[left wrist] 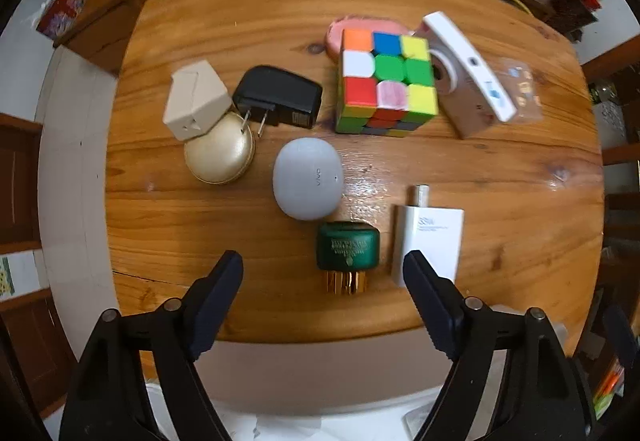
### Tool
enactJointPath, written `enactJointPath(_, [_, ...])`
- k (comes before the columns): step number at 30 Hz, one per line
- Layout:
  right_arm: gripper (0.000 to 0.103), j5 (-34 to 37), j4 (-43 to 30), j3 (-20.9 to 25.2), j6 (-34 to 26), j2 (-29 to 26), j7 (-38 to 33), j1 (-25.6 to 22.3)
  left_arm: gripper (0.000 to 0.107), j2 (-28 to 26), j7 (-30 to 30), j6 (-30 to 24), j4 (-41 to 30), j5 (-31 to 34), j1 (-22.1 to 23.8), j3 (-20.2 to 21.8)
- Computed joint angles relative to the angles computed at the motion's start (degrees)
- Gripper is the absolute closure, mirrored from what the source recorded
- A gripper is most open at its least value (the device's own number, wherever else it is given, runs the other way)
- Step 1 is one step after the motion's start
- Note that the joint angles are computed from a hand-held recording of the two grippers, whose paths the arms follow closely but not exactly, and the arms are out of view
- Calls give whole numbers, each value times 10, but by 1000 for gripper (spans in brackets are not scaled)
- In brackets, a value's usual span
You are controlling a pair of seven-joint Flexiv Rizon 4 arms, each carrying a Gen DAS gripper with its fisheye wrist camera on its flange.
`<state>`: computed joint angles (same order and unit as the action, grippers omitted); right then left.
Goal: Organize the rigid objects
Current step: 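Move both tools back toward the objects on the table, then grasp the green-gold cylinder with the left tool while the right tool grasps the white charger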
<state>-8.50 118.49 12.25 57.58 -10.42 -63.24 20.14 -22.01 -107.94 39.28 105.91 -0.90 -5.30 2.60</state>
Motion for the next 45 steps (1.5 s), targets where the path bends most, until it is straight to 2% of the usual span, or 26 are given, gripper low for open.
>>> enactJointPath(3, [23,7,-1,1,-2,-5,-5,-1,30,-16,-2,-10,-7,-7,3,-2])
enactJointPath(8, [23,16,-6,1,-4,-14,-12,-2,31,-34,-9,-15,-16,-12,2,-2])
enactJointPath(14, [23,18,-17,1,-14,-29,-18,-1,52,-48,-4,-9,-14,-46,10,-10])
enactJointPath(16, [23,21,-22,2,-17,-35,-22,-1,63,-48,6,4,-2,-70,16,-17])
enactJointPath(27, [23,34,-77,7,-55,-90,-34,14,64,-25,0,38,36,-73,19,-3])
enactJointPath(36, [23,42,-145,11,-100,-155,-29,31,64,27,10,50,77,-59,35,9])
enactJointPath(45, [23,10,-198,-2,-170,-209,1,59,64,94,29,67,124,-62,49,12])
